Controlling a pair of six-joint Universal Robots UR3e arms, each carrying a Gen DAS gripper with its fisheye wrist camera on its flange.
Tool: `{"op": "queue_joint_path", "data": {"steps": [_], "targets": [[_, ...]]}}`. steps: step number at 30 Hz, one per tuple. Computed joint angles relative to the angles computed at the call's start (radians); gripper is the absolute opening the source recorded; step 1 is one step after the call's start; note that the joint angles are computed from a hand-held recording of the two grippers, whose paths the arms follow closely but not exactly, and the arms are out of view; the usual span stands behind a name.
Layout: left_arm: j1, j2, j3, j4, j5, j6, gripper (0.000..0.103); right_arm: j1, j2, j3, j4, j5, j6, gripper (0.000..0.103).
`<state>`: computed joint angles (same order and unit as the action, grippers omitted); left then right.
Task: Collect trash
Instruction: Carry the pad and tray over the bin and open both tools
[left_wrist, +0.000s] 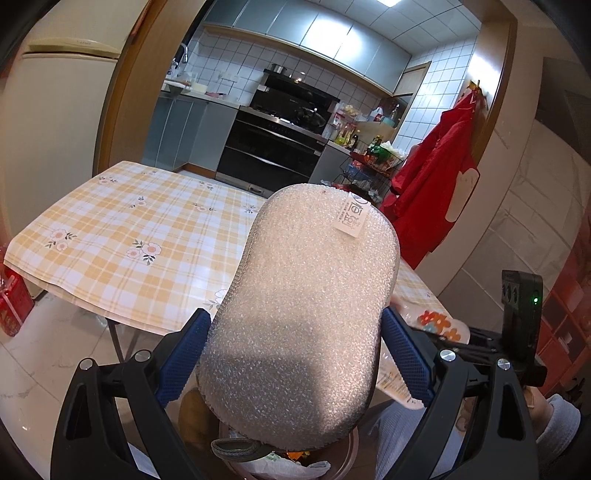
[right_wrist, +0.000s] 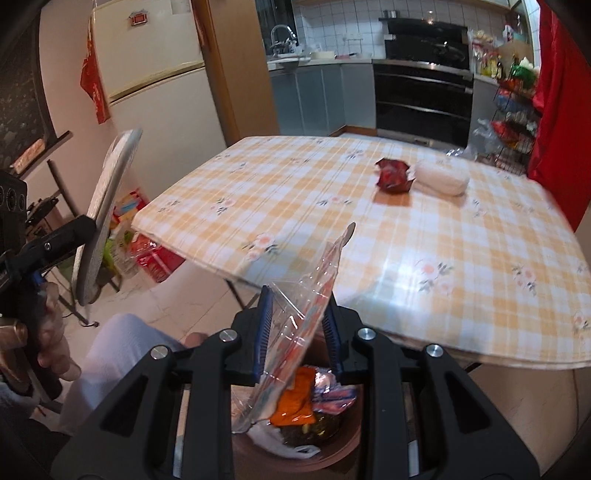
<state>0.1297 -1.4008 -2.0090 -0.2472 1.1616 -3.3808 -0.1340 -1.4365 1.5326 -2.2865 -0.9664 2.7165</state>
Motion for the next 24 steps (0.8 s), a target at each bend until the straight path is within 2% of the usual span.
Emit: {"op": "queue_joint_path", "data": {"steps": [1, 3, 7, 12, 13, 19, 24], "targets": [[0.002, 0.005, -0.003, -0.002, -0.003, 0.000, 0.090, 0.004, -0.004, 0.002, 0.008, 0.000, -0.004, 0.034], [0.005, 0.010, -0.005, -0.005, -0.006, -0.003, 0.090, 0.008, -0.012, 0.008, 0.001, 0.005, -0.002, 0.044], [0.003, -0.001, 0.004, -0.008, -0.012, -0.007, 0.090, 0.011, -0.011, 0.013, -0.032, 0.011, 0.010, 0.054], [-0.015, -0.020, 0.019, -0.024, -0.005, -0.002, 0.090, -0.015, -0.022, 0.051, -0.166, -0.010, 0.090, 0.087], [-0.021, -0.024, 0.023, -0.030, 0.000, 0.001, 0.090, -0.022, -0.022, 0.054, -0.187, -0.015, 0.108, 0.091], [-0.058, -0.055, 0.052, -0.061, 0.014, 0.012, 0.090, -0.093, -0.042, 0.082, -0.273, -0.021, 0.174, 0.097], [-0.111, -0.103, 0.102, -0.094, 0.041, 0.026, 0.090, -0.168, -0.056, 0.115, -0.313, 0.019, 0.198, 0.097]]}}
